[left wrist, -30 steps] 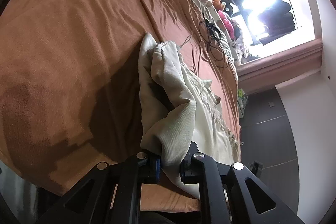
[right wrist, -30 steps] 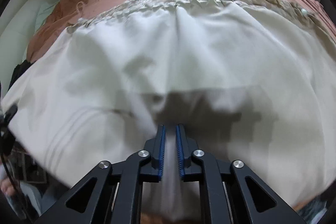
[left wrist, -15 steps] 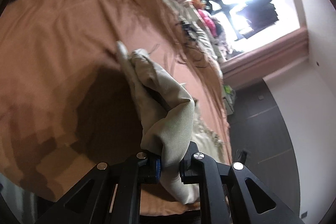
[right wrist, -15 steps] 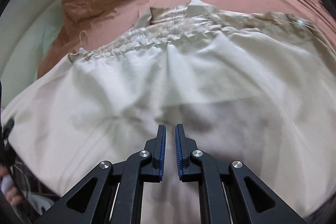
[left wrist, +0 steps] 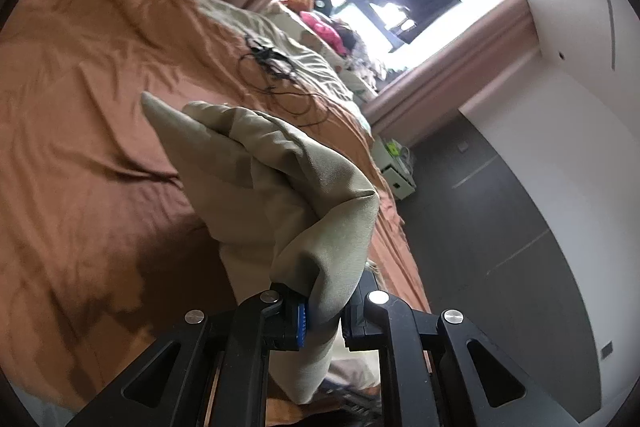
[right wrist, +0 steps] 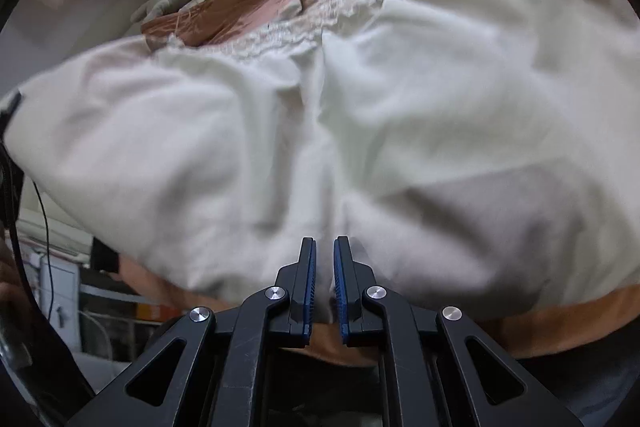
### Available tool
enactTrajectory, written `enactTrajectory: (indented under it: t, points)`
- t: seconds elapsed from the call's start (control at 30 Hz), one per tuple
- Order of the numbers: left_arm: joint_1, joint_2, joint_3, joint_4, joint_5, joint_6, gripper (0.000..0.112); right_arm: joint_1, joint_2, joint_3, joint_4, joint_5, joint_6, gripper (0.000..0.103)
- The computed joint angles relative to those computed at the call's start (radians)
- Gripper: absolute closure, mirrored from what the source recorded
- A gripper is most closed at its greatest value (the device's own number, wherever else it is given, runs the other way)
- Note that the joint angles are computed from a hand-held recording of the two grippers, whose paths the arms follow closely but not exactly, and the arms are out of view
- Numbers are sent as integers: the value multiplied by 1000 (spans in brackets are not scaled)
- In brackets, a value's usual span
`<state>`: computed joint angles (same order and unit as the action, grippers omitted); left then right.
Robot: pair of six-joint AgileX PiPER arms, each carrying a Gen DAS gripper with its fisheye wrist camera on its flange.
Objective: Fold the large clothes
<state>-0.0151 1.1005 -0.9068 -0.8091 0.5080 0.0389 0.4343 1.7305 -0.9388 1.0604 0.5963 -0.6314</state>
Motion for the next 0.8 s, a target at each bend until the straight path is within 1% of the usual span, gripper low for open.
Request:
enactTrajectory:
  t: [0.03, 0.07, 0.17, 0.27, 0.33, 0.43, 0.57, 0.67, 0.8]
  points:
    - [-29, 18, -26, 41, -9, -38, 100, 3, 10, 6, 23, -6, -25, 93]
    - [-80, 42, -61, 116, -23, -108, 100, 0, 20, 7, 41, -3, -44, 93]
    - [-179, 95, -137, 278, -40, -256, 100, -39, 29, 18, 96, 46, -100, 93]
    - [-269, 160, -230, 415, -36, -380, 100, -91, -8, 51, 120, 75, -147, 93]
    - [-305, 201, -285, 463, -24, -415, 100, -143, -45, 77, 133, 101, -176, 93]
    - [-358, 281, -387, 513, -1, -451, 100, -244, -101, 107, 135, 142, -206, 93]
    - [-434, 412, -542, 552, 39, -472, 100, -411, -161, 131, 120, 209, -237, 93]
    - [-484, 533, -688, 559, 86, -465, 100, -543, -196, 154, 110, 259, -262, 93]
    - [-543, 724, -907, 552, 164, -444, 100, -711, -201, 168, 84, 308, -300, 93]
